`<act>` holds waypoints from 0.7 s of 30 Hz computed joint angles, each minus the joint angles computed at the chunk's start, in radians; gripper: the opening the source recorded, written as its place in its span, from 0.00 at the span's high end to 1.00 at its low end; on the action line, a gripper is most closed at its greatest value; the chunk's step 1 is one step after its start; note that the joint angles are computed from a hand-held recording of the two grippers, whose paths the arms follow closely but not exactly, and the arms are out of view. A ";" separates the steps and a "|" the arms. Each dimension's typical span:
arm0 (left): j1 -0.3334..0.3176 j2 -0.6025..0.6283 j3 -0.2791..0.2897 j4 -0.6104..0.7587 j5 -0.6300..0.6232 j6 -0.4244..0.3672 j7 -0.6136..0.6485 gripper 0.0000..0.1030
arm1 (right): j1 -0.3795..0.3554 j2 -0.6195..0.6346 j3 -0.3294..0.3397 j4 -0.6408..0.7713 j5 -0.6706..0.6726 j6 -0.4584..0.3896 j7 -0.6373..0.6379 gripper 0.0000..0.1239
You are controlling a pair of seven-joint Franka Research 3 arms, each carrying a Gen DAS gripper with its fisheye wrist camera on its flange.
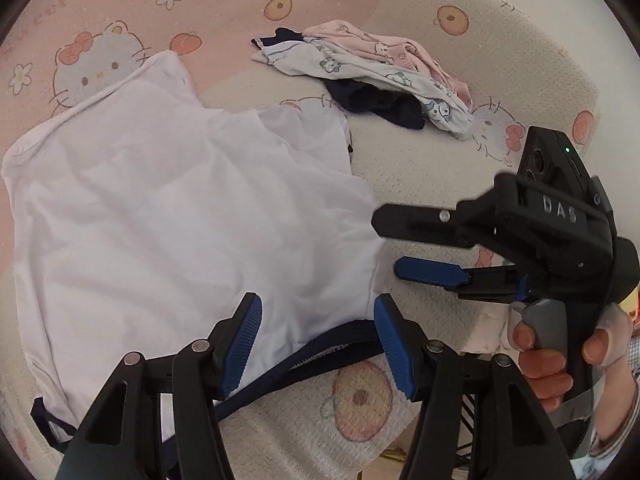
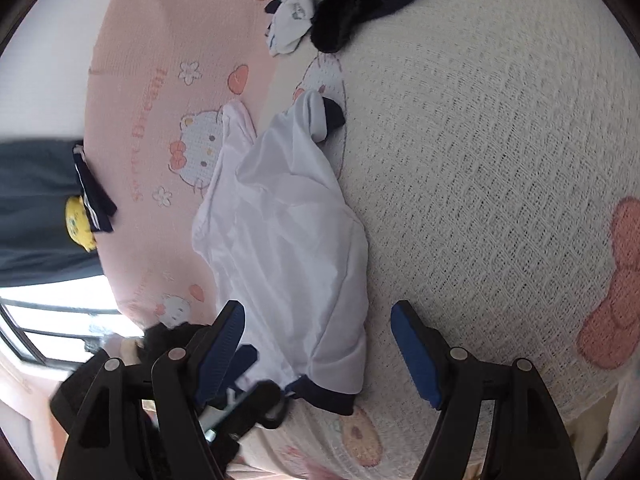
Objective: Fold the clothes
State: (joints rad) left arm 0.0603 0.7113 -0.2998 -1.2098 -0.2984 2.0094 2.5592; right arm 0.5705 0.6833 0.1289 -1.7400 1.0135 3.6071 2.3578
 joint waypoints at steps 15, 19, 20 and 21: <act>-0.066 -0.022 0.026 -0.115 0.098 0.119 -0.051 0.45 | -0.118 0.055 0.052 0.015 -0.254 -0.010 0.221 0.66; -0.051 -0.036 0.011 -0.159 0.100 0.179 -0.036 0.64 | -0.060 0.049 -0.010 0.026 -0.178 -0.058 0.193 0.80; -0.048 -0.048 0.007 -0.184 0.103 0.208 -0.021 0.69 | -0.040 0.046 -0.031 0.028 -0.151 -0.073 0.184 0.88; -0.044 -0.058 0.004 -0.206 0.103 0.235 -0.011 0.73 | 0.010 0.042 -0.087 0.035 -0.094 -0.108 0.159 0.92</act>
